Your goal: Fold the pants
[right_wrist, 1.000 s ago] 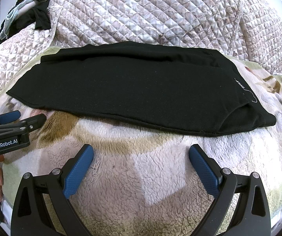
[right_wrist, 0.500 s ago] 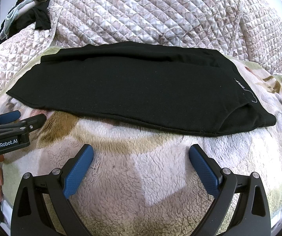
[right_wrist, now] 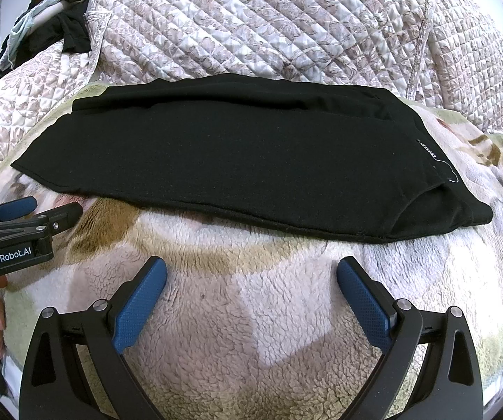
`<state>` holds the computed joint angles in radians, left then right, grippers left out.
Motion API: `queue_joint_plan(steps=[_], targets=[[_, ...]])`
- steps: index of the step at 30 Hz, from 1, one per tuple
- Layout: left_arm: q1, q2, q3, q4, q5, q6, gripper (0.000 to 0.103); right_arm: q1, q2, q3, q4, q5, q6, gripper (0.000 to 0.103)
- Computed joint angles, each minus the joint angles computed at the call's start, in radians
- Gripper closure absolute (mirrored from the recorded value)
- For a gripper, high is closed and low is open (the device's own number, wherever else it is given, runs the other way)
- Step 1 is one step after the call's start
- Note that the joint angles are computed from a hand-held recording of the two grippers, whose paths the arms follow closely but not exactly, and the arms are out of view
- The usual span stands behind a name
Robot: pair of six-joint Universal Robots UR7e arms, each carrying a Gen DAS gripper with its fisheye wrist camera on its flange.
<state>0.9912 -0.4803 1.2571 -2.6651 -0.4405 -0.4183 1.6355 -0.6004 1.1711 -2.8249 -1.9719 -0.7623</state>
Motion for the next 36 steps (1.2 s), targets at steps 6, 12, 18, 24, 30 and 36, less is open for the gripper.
queue_joint_plan(steps=[6,12,18,24,30,36], targets=[[0.0,-0.001,0.001,0.0,0.0,0.001,0.012,0.0,0.0,0.0,-0.001,0.0,0.0,0.005],[0.0,0.0,0.0,0.0,0.001,0.0,0.012,0.0,0.0,0.0,-0.002,0.0,0.0,0.005],[0.0,-0.001,0.001,-0.001,0.001,0.0,0.012,0.0,0.0,0.001,-0.002,0.0,0.001,0.005],[0.0,0.001,0.0,0.001,0.002,-0.001,0.012,0.002,0.0,-0.009,0.022,-0.007,0.003,0.005],[0.001,-0.004,0.003,0.011,0.0,-0.005,0.012,0.005,0.008,-0.028,0.044,-0.014,0.005,0.005],[0.004,-0.005,-0.007,0.035,-0.008,-0.012,0.012,0.002,0.007,-0.026,0.049,-0.008,0.008,0.005]])
